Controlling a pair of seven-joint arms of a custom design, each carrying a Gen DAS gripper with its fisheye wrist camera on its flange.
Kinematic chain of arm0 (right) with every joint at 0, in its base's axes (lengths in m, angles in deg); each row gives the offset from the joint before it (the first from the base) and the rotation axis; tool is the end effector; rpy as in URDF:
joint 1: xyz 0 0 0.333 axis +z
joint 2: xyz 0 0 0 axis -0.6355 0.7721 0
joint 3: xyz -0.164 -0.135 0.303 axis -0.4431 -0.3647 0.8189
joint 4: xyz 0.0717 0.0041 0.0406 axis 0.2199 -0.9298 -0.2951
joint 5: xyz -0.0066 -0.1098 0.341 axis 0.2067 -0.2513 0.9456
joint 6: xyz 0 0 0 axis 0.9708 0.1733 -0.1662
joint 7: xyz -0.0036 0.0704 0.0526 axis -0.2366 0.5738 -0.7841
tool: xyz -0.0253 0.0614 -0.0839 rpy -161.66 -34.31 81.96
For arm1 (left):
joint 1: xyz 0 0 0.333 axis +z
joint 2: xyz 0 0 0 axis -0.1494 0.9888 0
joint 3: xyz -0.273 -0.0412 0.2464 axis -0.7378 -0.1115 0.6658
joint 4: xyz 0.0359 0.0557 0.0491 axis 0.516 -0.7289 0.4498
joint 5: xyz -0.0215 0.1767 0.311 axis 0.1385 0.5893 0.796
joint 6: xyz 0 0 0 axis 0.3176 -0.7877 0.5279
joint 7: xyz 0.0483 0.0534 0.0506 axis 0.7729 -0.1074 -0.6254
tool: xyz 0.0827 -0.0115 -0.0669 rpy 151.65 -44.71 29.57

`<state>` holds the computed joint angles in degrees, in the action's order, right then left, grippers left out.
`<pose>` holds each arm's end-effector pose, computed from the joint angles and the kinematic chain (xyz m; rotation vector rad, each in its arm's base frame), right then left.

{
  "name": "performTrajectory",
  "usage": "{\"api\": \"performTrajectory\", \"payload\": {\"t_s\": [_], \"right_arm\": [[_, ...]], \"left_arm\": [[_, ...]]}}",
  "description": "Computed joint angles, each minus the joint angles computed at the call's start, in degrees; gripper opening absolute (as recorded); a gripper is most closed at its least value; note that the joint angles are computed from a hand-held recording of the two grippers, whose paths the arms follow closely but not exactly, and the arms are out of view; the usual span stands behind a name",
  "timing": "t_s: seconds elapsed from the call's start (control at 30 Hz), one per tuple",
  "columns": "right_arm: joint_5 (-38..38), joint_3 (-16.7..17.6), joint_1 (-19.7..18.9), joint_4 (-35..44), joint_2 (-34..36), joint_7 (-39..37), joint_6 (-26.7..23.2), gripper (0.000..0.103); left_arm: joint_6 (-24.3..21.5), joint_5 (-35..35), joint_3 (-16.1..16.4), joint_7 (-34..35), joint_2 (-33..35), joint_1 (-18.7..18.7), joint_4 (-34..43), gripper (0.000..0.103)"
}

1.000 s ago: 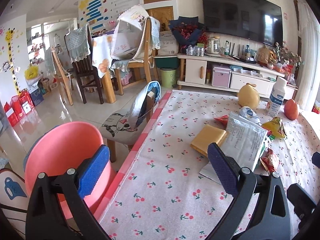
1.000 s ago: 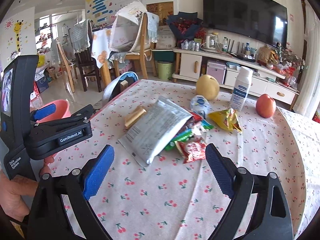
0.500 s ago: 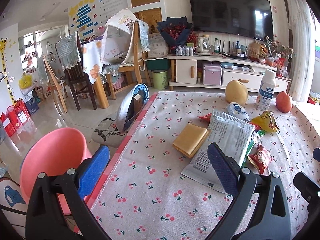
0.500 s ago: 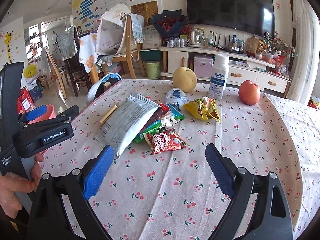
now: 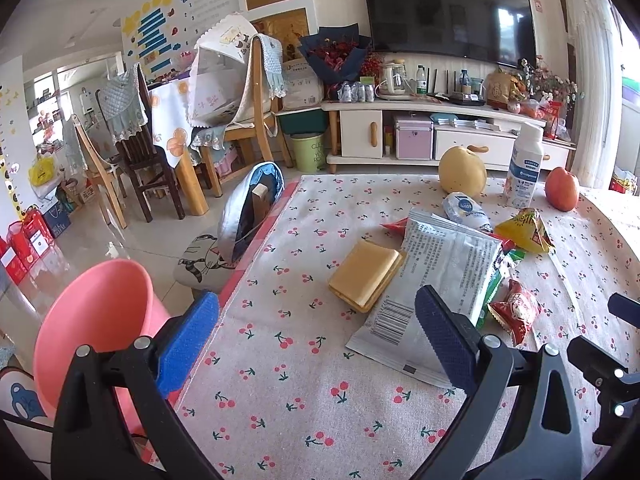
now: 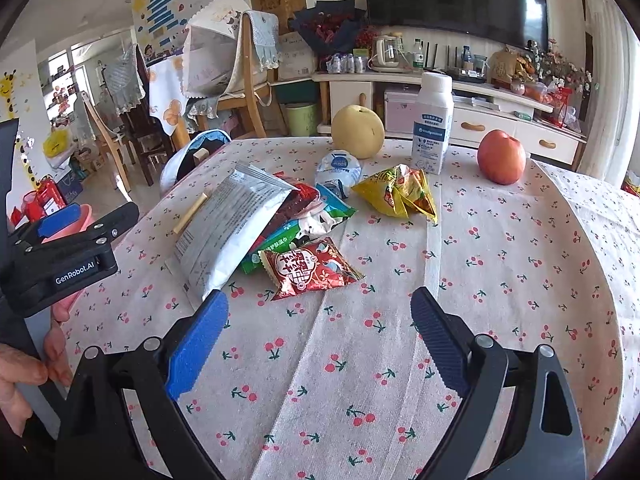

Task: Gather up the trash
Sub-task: 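Move both grippers back over the table, then grasp the red snack packet with the right gripper while the left gripper grasps the grey paper bag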

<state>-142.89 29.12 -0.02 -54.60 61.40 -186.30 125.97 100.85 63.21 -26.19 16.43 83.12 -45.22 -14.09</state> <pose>0.5472 0.4431 0.4610 -1.5223 1.8611 -0.7127 0.6410 -0.4011 0.4730 -1.3718 1.8648 -0.8447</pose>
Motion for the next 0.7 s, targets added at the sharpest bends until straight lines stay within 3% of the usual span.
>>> {"api": "performTrajectory", "payload": {"t_s": [0.53,0.7], "right_arm": [[20.2,1.5,-5.6,7.0,8.4,-20.8,6.9,0.092],[23.5,0.3,-4.8,9.9,10.2,-25.5,6.3,0.092]], "left_arm": [[-1.0,-2.4,-0.8,4.3,1.3,0.3,1.6,0.099],[-1.0,-2.9,-0.5,4.6,1.5,0.1,1.7,0.099]]}}
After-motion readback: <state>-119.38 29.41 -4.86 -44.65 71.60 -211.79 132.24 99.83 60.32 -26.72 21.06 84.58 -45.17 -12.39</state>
